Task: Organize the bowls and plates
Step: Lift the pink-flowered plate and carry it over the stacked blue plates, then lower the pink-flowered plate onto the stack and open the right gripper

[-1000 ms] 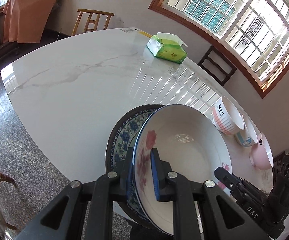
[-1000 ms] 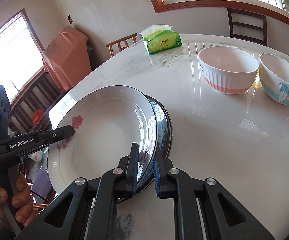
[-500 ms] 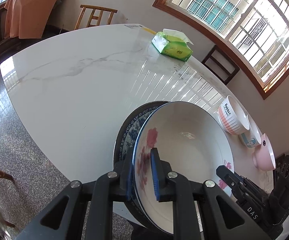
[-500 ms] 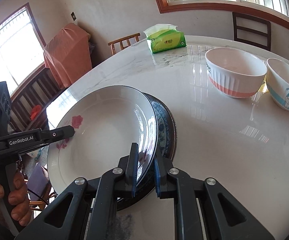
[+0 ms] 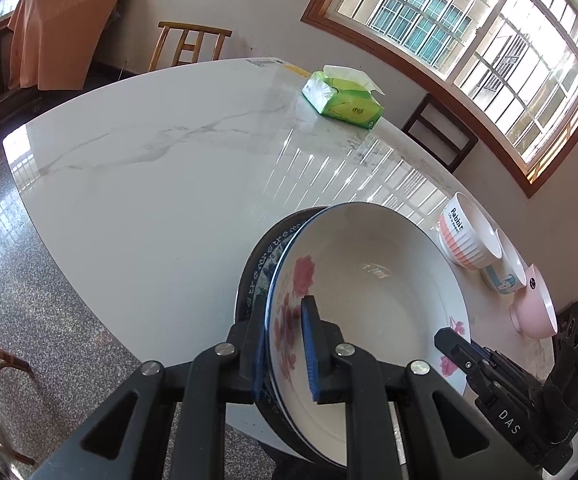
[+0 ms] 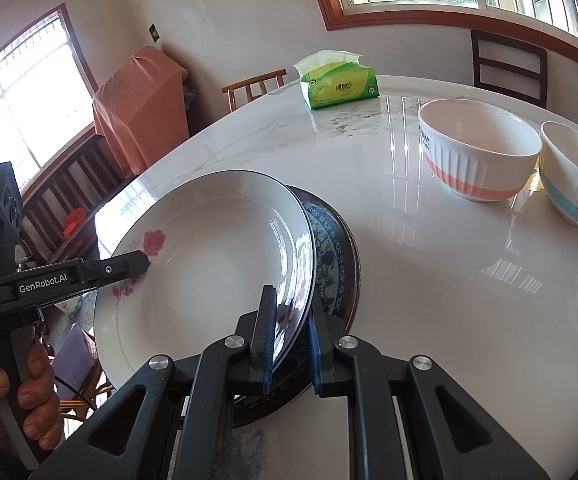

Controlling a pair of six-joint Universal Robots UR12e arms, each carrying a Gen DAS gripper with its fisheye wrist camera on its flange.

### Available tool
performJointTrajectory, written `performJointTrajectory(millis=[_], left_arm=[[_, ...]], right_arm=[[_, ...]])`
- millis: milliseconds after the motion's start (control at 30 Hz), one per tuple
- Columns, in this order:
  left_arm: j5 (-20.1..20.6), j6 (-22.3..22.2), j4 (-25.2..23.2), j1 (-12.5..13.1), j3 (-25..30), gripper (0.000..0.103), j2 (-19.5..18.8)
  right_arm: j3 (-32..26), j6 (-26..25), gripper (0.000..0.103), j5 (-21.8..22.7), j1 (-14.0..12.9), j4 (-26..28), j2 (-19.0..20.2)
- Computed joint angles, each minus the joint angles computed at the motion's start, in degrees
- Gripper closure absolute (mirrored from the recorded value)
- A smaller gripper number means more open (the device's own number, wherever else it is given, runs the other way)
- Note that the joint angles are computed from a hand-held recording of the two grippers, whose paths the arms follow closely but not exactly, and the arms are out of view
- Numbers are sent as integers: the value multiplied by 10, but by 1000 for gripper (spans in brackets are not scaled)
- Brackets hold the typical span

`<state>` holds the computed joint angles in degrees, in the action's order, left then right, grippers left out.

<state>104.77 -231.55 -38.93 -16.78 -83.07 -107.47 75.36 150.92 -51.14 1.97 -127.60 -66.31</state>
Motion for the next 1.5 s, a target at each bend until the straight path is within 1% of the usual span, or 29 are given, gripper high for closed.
performJointTrajectory(millis=[467,833,1067,1133,1200,1233,1500], left_arm=[[31,15,14,-7,-7,87,1],[43,22,20,-10,-8,87,-1],[58,26,22,-13,-8,87,-1],[67,28,20,-15,-7,87,-1],[85,31,14,-18,-4,86,-3],[93,32,13,-20,-3,86,-3],[106,30,12,-21,-9,86,0]], right_arm=[[14,-18,82,-18,7,-44,-3],[21,-21,80,-14,6,-60,-4],[24,-20,78,-11,6,-70,-4],[25,-21,76,-9,6,-72,-4],[26,-19,75,-8,6,-75,-4],[26,-21,73,-5,6,-74,-4],[27,-25,70,-2,6,-80,-2]])
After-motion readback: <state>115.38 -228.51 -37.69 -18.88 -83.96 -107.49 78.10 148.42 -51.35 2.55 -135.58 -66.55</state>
